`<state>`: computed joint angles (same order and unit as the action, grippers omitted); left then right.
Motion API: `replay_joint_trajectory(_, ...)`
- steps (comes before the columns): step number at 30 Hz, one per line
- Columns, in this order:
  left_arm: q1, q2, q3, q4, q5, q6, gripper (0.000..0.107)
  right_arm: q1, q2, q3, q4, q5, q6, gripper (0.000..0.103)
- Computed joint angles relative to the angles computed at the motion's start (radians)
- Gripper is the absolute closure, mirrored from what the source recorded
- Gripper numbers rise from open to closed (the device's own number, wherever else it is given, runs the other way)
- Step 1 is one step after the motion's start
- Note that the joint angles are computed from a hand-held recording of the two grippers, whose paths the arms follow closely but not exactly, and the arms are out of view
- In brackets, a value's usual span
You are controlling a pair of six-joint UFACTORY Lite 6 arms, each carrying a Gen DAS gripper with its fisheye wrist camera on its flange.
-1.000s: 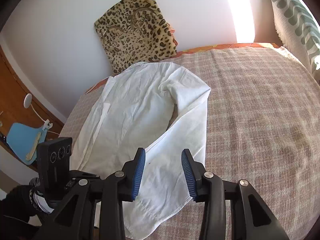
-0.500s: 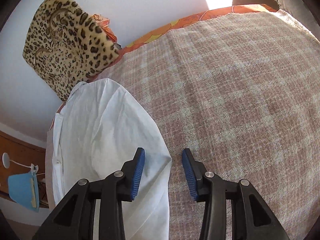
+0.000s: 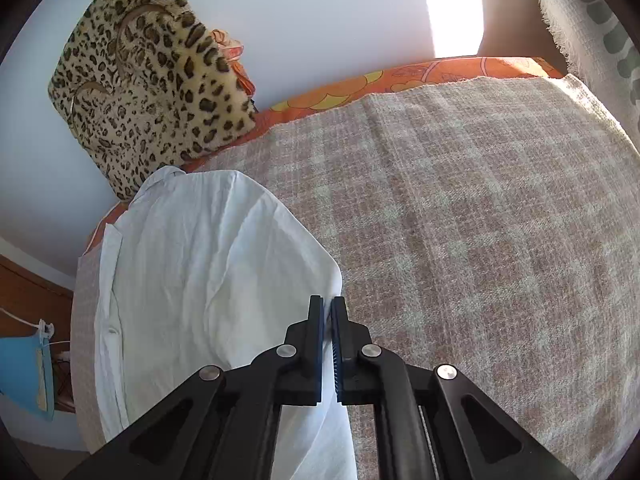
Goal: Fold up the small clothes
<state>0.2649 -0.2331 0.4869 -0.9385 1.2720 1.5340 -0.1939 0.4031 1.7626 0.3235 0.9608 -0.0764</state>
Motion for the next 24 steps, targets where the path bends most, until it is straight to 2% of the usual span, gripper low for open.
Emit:
replay_joint_trajectory(3,0.081,0.006,0.013,0.046,0.052,0.011,0.106,0.084,-0.027,0.029,-0.103,-0.001,0.062,0.103)
replay_joint_trajectory(8,0.168,0.024,-0.002,0.112,0.07,0.033,0.106,0.23,-0.007,0.102,-0.239,0.002,0.171,0.103)
replay_joint_trajectory(17,0.35,0.008,0.002,0.229,0.126,0.104,0.106,0.411,0.149,0.28,-0.341,0.026,0.253,0.103)
replay_joint_trajectory(20,0.375,0.018,0.014,0.244,0.134,0.099,0.106,0.431,0.206,0.371,-0.392,0.078,0.265,0.102)
replay_joint_trajectory(22,0.398,0.035,0.026,0.261,0.138,0.11,0.106,0.465,0.247,0.435,-0.535,0.132,0.328,0.061)
replay_joint_trajectory(23,0.393,0.029,0.02,0.259,0.136,0.105,0.106,0.477,0.261,0.451,-0.582,0.15,0.336,0.058)
replay_joint_trajectory(24,0.394,0.026,0.02,0.259,0.137,0.104,0.106,0.478,0.285,0.482,-0.601,0.175,0.329,0.059)
